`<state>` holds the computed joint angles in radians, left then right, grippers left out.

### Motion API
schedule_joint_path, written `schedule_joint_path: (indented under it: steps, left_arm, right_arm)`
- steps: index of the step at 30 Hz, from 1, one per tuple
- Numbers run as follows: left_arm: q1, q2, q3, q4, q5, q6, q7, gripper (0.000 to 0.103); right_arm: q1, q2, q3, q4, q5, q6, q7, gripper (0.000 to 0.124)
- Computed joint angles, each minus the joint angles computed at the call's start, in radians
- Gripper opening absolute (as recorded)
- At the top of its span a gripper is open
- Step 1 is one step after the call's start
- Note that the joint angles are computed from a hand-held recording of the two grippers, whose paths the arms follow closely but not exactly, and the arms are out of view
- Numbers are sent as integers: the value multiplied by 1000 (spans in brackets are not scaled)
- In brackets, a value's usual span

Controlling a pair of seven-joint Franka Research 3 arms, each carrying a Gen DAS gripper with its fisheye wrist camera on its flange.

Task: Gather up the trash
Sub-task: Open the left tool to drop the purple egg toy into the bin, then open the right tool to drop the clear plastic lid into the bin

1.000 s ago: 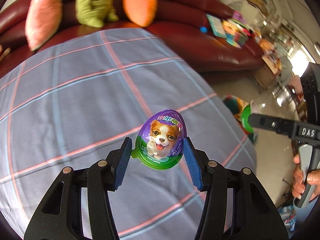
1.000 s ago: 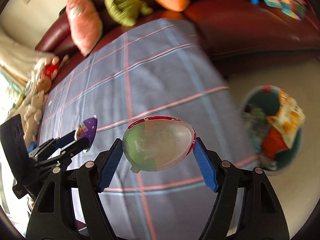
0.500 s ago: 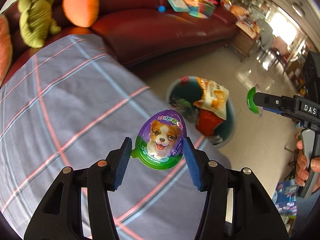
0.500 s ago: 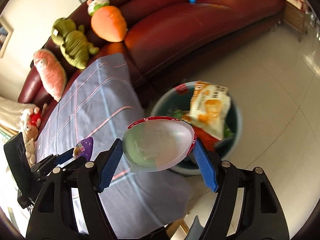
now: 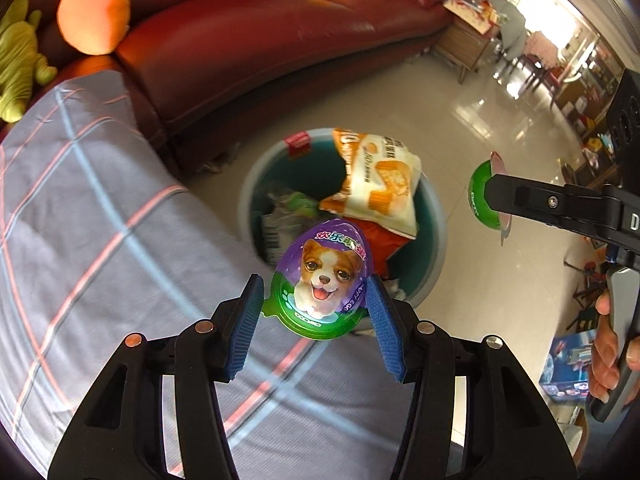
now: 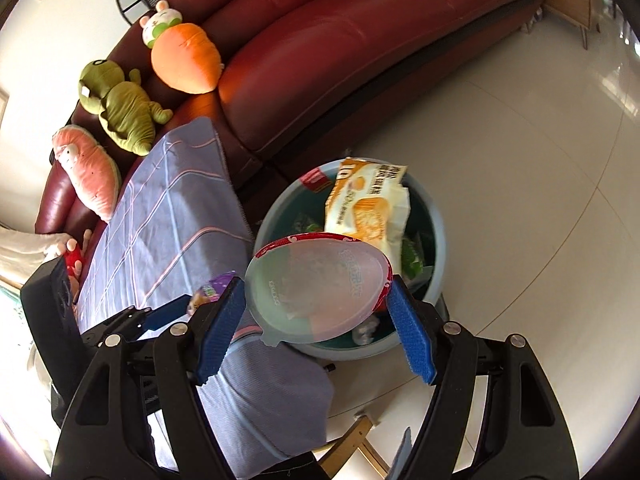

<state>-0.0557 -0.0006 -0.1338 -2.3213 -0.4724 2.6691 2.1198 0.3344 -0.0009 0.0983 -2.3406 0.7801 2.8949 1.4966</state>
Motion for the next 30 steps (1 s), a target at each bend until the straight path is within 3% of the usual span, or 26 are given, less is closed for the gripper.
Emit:
schedule_joint_path:
  steps: [6, 8, 10, 13, 19, 30]
  left_arm:
    - [-9, 56, -26, 42, 33, -12, -41, 55]
    - [-9, 71, -34, 56, 54, -17, -64, 64]
    - [-8, 75, -39, 59, 78, -10, -89, 81]
    - [-3, 61, -42, 43, 87, 20, -97, 88]
    - [6, 26, -26, 22, 84, -1, -114, 94]
    - [8, -46, 24, -47, 52, 24, -103, 95]
  right_arm:
    - [-14, 4, -10, 1, 0, -22, 1, 69]
    - [-17, 5, -10, 0, 10, -25, -8, 69]
    - [-19, 6, -10, -1, 15, -26, -12, 69]
    - [-21, 8, -10, 1, 20, -28, -17, 69]
    - [-17, 20, -3, 17, 4, -38, -11, 69]
    - [1, 68, 11, 76, -113, -52, 71, 69]
